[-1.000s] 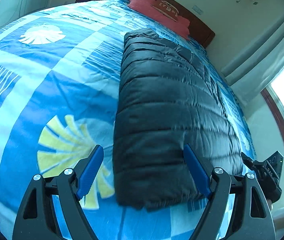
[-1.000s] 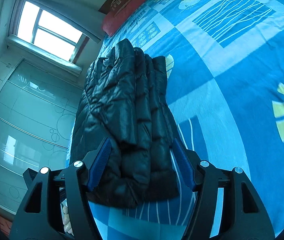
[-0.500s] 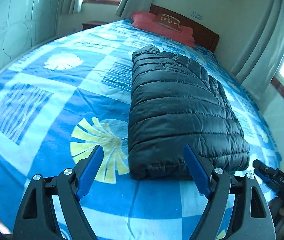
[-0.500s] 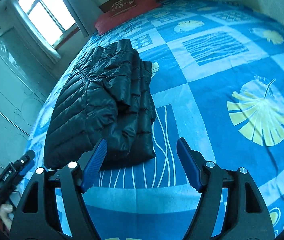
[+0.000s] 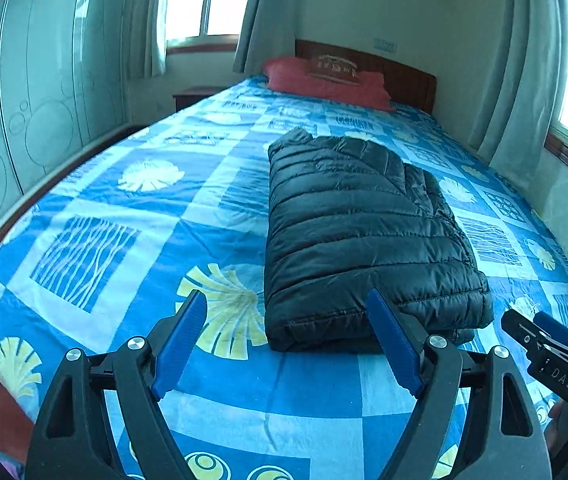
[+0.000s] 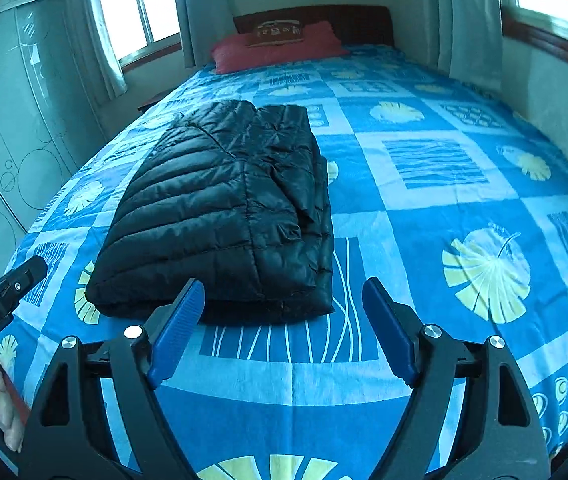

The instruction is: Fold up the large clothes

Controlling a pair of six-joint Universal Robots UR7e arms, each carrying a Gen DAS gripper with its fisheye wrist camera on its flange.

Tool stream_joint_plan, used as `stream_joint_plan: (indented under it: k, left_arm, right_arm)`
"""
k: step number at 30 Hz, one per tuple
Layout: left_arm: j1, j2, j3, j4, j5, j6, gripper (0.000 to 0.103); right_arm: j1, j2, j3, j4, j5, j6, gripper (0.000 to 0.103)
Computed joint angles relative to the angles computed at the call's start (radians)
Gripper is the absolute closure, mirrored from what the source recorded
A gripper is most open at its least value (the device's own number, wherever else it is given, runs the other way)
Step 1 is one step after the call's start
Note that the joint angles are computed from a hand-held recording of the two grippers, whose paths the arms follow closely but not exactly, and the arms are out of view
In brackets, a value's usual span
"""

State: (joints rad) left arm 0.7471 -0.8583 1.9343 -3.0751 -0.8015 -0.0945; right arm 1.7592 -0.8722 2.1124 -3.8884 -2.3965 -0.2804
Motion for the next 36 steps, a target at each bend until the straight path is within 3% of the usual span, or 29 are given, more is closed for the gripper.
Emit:
stream_joint_plan:
  k: [9,36]
  left_arm:
    - [-0.035,-0.022,0.028,-0.02,0.017,0.002,0.019]
    - [-0.068,-0.024,0.056,-0.045,0.037,0.004,0.019]
  right_arm:
    - [0.048,0.034,-0.018,-0.118,-0.05,-0.088,0.022]
    - [0.059,0.047,-0.01,-0.126,-0.032,-0.094,0.02]
